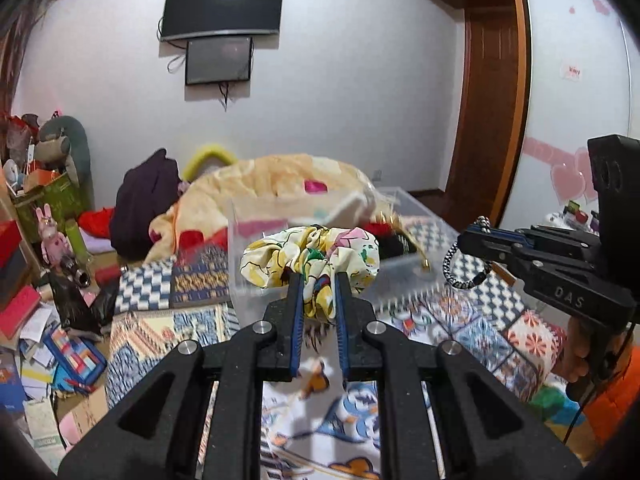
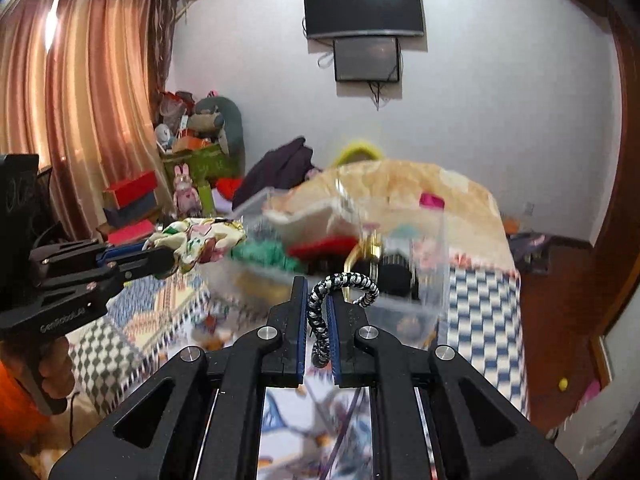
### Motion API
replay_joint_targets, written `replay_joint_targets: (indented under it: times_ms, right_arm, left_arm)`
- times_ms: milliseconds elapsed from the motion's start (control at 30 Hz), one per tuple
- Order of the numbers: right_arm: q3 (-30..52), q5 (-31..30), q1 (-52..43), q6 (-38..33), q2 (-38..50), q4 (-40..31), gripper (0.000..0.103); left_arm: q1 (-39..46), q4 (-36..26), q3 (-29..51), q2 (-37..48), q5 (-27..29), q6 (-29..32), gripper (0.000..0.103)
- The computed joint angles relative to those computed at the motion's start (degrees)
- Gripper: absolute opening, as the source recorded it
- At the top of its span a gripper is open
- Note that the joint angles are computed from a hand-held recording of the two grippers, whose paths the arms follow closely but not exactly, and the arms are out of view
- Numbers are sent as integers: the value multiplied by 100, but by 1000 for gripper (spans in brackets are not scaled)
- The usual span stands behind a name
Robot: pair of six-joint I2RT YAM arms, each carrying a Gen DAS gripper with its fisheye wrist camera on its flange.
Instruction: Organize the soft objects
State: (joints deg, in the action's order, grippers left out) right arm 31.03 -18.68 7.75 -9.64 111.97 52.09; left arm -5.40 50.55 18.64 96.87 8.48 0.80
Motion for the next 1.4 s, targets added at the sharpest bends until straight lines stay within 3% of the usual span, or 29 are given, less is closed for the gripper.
replay_joint_targets:
  times_ms: [200, 533, 867, 933, 1000, 1067, 1400]
  right_arm:
    - [537, 208, 107, -56, -49, -312, 8]
    - [1947, 517, 98, 28, 904, -1391, 9]
    - [2034, 591, -22, -83, 1111, -1842, 9]
    - [1981, 533, -73, -78, 1039, -1908, 17]
    - [1891, 439, -130, -104, 973, -1897, 39]
    - [1767, 451, -143, -120, 902, -1789, 50]
    - [1230, 324, -280, -295, 516, -1589, 56]
  left_arm:
    - [-3, -178, 509, 111, -238, 88, 14]
    - [-47, -854, 1923, 1391, -344, 27, 14]
    - [-194, -937, 2151, 1854, -573, 159, 17]
    - [-222, -894, 2062, 1799, -581, 181, 19]
    - [-250, -835, 1939, 1734, -611, 198, 21]
    - [-220, -802, 1851, 1673, -552, 177, 22]
    - [-67, -713, 1361, 1218, -168, 111, 25]
